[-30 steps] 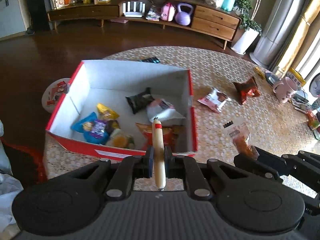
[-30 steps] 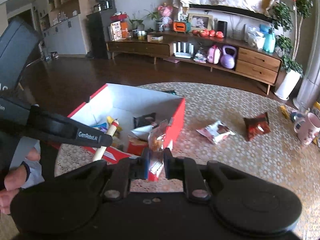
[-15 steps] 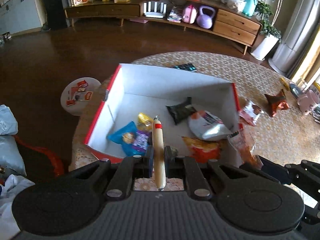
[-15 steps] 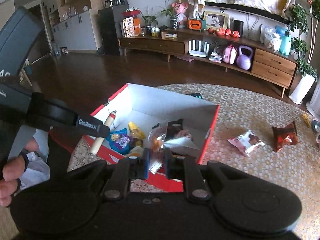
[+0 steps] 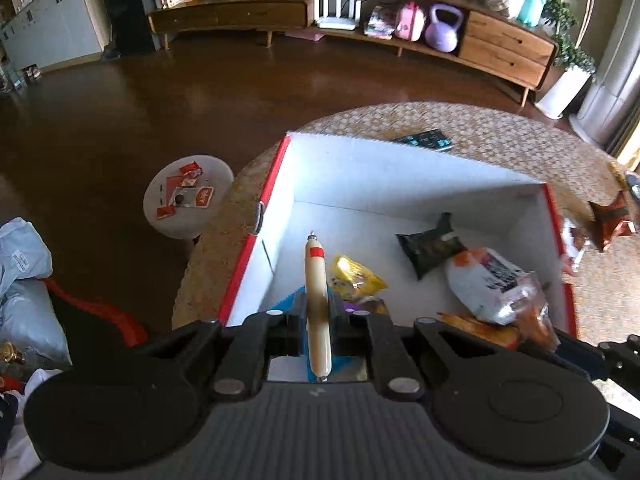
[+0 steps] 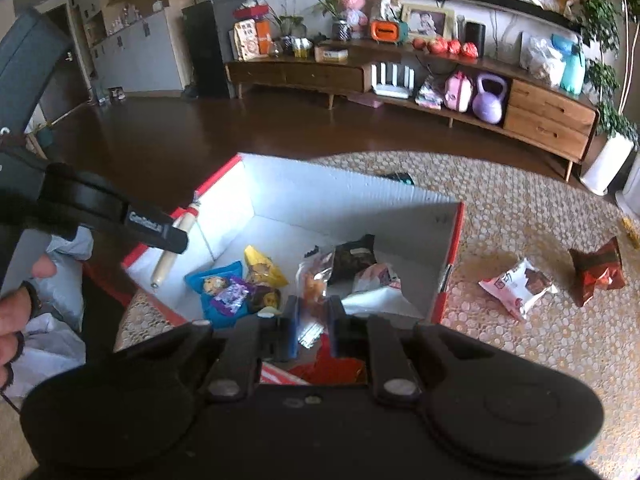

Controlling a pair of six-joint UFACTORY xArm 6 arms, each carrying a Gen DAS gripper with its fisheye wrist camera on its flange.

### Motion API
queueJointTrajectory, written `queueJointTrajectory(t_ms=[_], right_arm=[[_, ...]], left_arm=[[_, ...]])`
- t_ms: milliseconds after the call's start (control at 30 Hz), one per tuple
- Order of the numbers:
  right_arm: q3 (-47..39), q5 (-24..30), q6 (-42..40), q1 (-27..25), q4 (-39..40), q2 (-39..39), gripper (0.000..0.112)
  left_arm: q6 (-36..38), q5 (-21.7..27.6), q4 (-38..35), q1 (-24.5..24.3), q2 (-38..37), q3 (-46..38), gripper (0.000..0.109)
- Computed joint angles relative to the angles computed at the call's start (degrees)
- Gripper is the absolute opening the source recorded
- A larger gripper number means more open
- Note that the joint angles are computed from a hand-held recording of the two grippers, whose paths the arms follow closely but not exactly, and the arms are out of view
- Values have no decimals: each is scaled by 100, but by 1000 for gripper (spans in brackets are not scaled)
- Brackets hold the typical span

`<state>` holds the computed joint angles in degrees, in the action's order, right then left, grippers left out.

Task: Organize snacks
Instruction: 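Carry the wooden stick and clear candy with both tools over the red box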

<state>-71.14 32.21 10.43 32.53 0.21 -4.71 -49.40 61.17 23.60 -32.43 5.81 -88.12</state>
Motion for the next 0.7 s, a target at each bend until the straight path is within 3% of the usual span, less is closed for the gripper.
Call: queueJointTrajectory(t_ms=[700], right_arm=[[-446,224,-338,190,431,685,14]], left_arm=[[334,-248,-366,319,477,191,11]])
